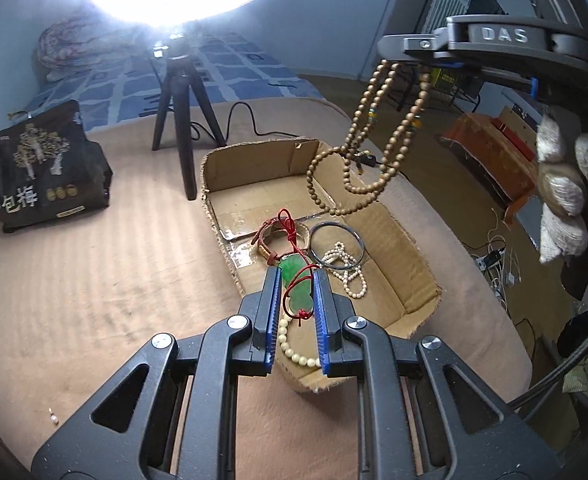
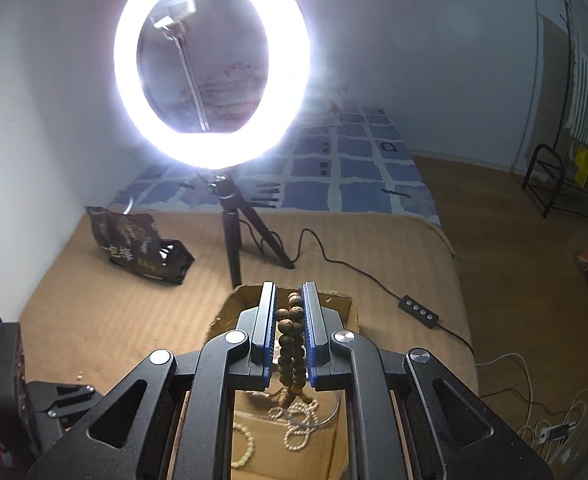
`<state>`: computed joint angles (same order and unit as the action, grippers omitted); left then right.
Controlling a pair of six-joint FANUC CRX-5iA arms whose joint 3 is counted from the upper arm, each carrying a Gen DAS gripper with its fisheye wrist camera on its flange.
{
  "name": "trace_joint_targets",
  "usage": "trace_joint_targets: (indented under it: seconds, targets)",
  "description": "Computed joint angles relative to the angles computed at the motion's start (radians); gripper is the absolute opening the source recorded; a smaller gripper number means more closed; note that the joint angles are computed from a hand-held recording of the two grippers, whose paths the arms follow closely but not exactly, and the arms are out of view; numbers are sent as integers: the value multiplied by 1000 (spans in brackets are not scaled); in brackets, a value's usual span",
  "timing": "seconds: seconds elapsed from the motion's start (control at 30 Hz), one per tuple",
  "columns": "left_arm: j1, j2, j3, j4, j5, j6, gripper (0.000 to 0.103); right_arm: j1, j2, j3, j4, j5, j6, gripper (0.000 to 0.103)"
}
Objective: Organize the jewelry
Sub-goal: 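Carry jade pendant and wooden mala over the cardboard box and open both tools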
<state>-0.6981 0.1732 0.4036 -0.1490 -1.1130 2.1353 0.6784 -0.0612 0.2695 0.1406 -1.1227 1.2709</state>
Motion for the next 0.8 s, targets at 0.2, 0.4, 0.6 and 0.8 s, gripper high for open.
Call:
trace_joint_targets:
  seconds: [0.2, 0.4, 0.6, 0.8]
  targets:
    - [18, 28, 3, 28, 20, -21, 14, -28, 44, -3, -18, 19, 8, 11]
    - [34, 42, -7, 46, 28, -39, 14, -49, 77, -8, -45, 31, 11, 11]
    - [42, 49, -20, 67, 39, -56, 14, -74, 99, -10, -87, 33, 9, 11]
    - [47, 56, -20, 88, 33, -68, 14, -82, 106, -14, -100, 30, 0, 11]
